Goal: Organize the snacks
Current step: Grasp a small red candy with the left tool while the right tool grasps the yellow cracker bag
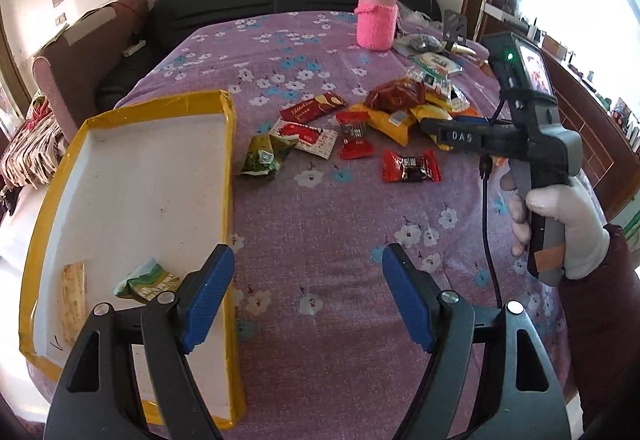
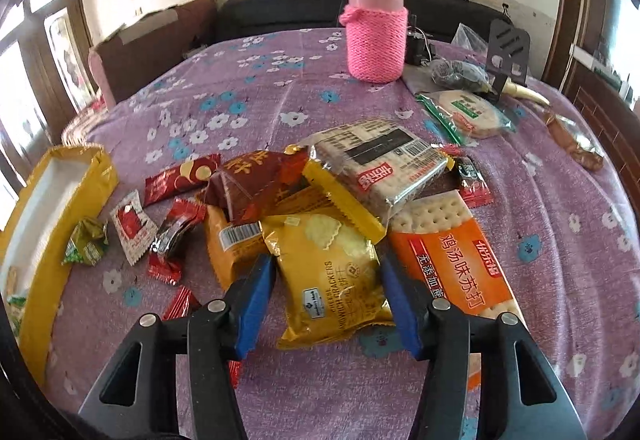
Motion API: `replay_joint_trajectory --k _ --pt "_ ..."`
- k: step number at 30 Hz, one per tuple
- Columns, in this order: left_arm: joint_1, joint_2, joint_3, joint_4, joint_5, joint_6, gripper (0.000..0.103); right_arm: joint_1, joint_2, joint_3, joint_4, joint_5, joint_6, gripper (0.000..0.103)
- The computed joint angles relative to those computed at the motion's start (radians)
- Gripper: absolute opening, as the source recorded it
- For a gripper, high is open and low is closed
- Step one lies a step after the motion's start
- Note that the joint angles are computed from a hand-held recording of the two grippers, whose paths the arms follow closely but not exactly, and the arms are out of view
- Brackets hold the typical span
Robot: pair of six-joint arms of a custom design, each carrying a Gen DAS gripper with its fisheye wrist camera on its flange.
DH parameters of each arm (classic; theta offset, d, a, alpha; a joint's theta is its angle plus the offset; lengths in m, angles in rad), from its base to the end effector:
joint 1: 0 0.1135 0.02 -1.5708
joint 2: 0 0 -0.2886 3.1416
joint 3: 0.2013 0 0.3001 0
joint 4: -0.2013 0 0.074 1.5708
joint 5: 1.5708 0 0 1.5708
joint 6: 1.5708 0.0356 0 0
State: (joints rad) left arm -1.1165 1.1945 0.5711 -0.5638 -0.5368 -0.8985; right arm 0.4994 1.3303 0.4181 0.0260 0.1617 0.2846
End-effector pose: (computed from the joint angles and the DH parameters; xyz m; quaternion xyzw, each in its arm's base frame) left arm 0.1159 -0.1959 0.1620 0.0527 0.9464 -0.0164 0.3182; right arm 0.2202 0.1136 0.1134 -0.0737 0.9364 0.0575 0.3382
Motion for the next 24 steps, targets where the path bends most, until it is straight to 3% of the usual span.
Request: replay_joint_trajectory --k 5,10,16,20,24 --pt "-0.018 0.063 0.039 -0.029 -0.04 -0.013 0.077 -0.023 -0.035 -0.037 0.03 -0.054 0.009 0.045" --pt "0.014 0.074 0.054 -0.004 -0.032 0.048 0.077 -0.049 -0.155 -0.078 -0.026 -0.127 0.039 0.044" --pt "0.118 0.241 0.156 0.177 0.094 0.341 0.076 -0.201 -0.435 -0.195 -0.121 -0.347 0.089 0.044" --pt "0.173 0.458 0.297 0.263 0.23 0.501 0.076 -0.302 -0.421 -0.214 -0.096 -0.486 0.09 0.044" --pt "0.175 0.624 0.426 0.277 0.195 0.628 0.076 -0.338 -0.389 -0.218 -0.066 -0.55 0.076 0.044"
